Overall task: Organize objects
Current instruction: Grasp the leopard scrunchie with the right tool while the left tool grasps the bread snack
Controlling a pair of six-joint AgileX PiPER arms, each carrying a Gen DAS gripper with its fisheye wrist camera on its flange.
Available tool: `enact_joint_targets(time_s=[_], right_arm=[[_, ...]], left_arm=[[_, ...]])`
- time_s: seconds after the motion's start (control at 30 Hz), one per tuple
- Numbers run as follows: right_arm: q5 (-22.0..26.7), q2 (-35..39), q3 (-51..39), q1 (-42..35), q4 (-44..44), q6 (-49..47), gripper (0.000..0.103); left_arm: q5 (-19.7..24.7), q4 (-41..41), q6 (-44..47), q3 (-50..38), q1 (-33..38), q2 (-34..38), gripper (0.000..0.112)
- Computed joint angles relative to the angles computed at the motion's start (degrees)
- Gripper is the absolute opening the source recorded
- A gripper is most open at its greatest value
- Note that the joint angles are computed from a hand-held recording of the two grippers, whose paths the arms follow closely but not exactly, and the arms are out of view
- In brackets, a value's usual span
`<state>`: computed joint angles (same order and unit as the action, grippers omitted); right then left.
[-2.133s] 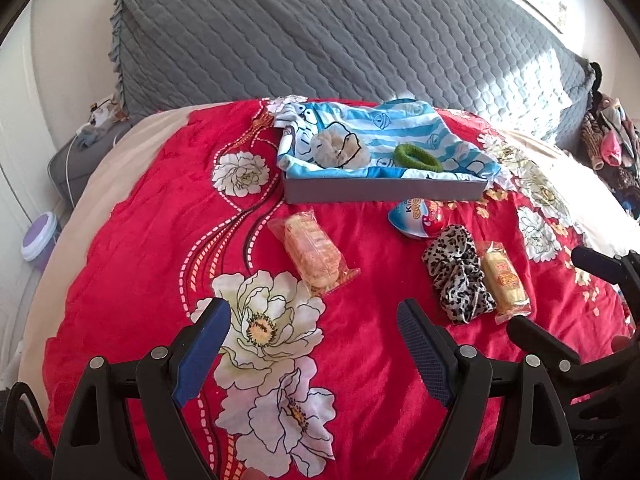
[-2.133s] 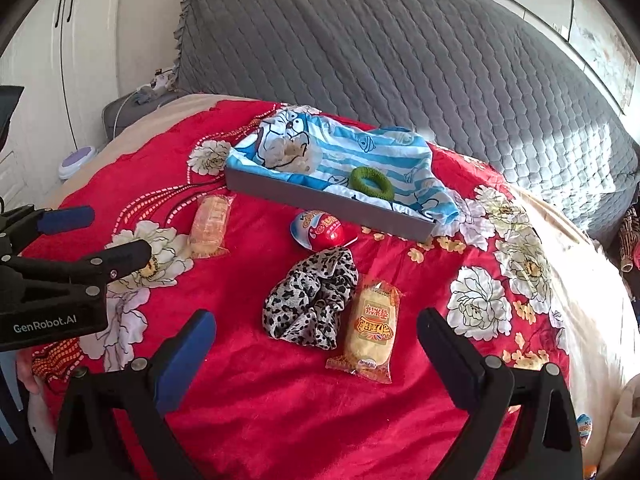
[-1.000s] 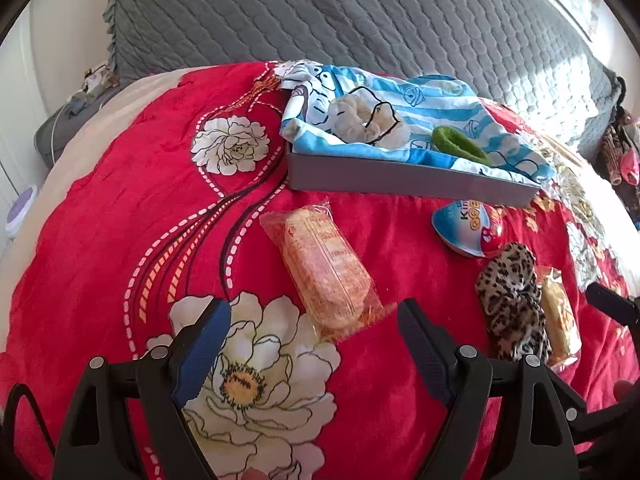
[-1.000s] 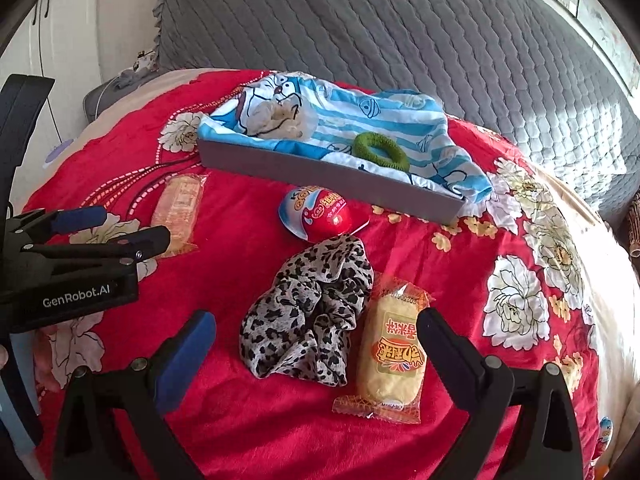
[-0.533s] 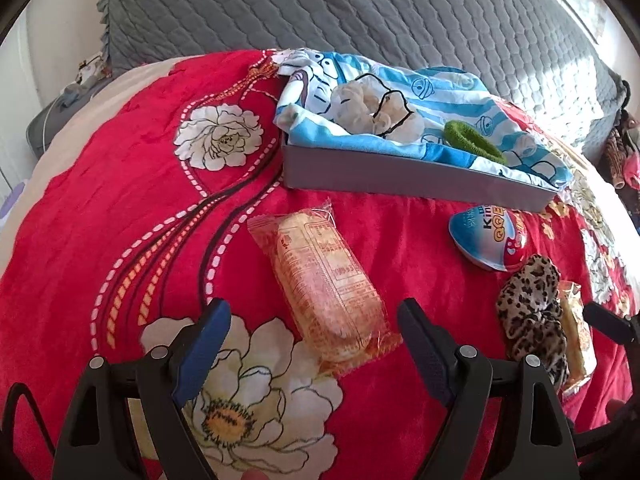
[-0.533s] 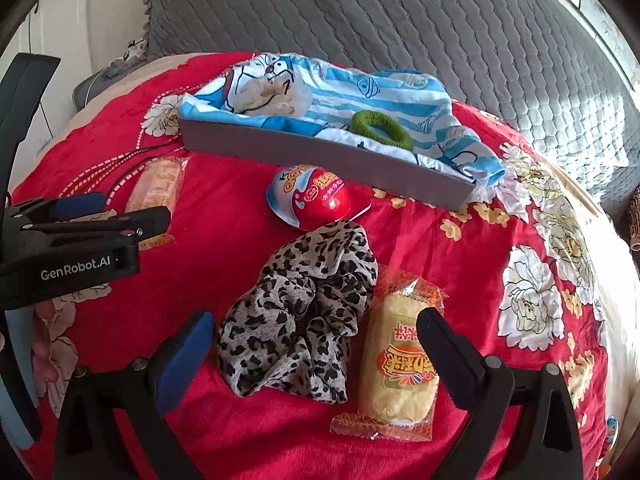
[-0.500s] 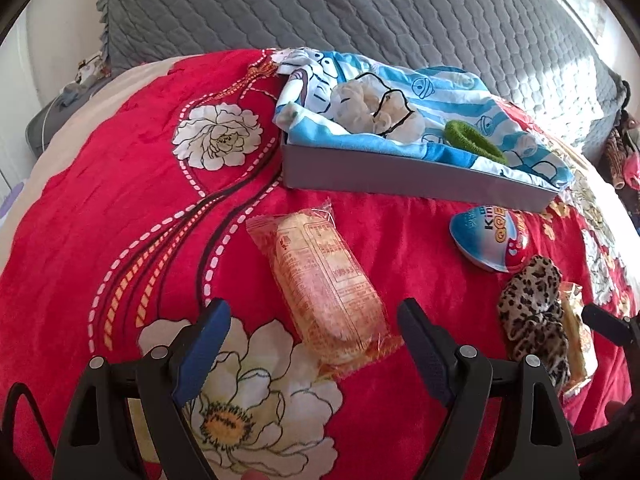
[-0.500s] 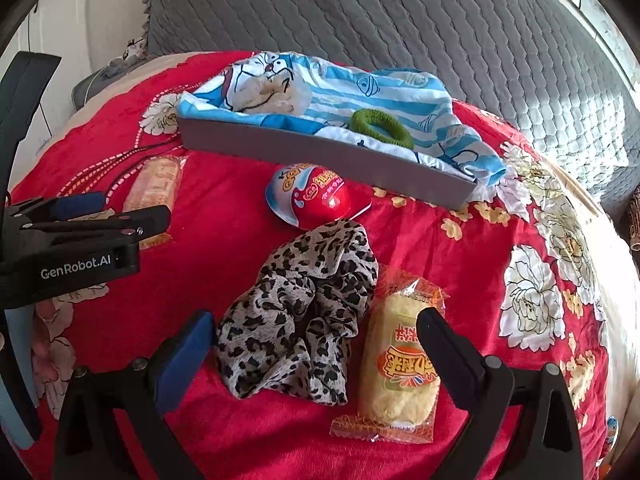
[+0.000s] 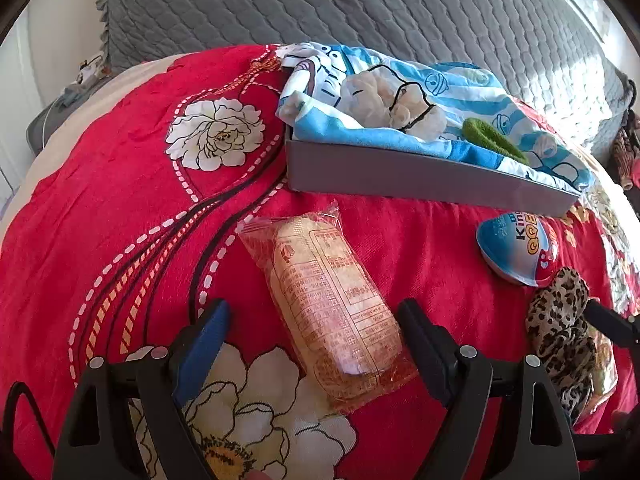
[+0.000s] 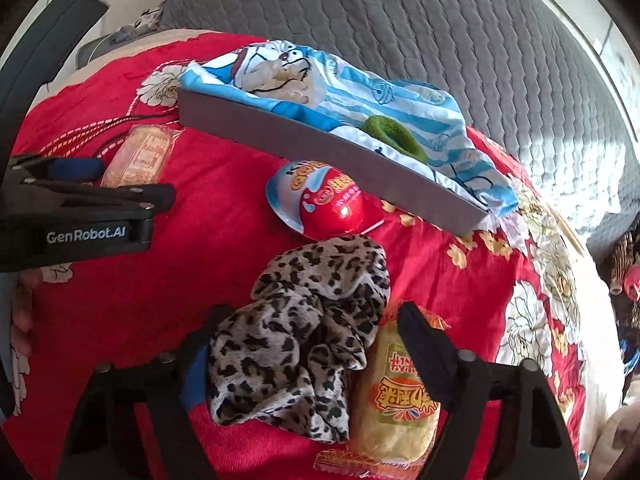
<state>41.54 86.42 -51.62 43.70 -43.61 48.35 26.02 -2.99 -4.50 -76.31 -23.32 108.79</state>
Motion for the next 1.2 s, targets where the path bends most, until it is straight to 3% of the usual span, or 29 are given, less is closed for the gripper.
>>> enact_joint_targets(time_s=[0.1,0.17,0.3,0.47,0.7,1.2], right_arm=[[-0.44,0.26,-0.24,-0.15,1.02,-1.78,0.061],[-1.33,0.45,-0.79,-1.24,5.19,-5.85,0.047],[-2.84,0.25,-1.40,-4.03,12.53,-12.48,0.039],[-2.93,-0.39,-1.60,-4.91,15.81,-15.28,0.034],[-2.74,-1.05,-2.33,-5.84,20.15,-19.62,0.029],[-2.75,-3.97,-2.68,-7.35,29.17,-27.90,0.024]], left_arm=[[-0.38,-1.46,1.21,0.43,0.33,-0.24,0.083],[-0.43,-2.00,1.42,0.53,0.51,-0.42,0.069],[-0.10,-3.59,3.09,0.41,0.89,-0.49,0.054],[0.06,-5.08,4.04,1.14,1.20,-1.43,0.047],[0.48,-7.31,6.22,2.62,1.06,-3.57,0.046],[1.42,-3.48,2.31,6.88,-0.56,-9.52,0.046]])
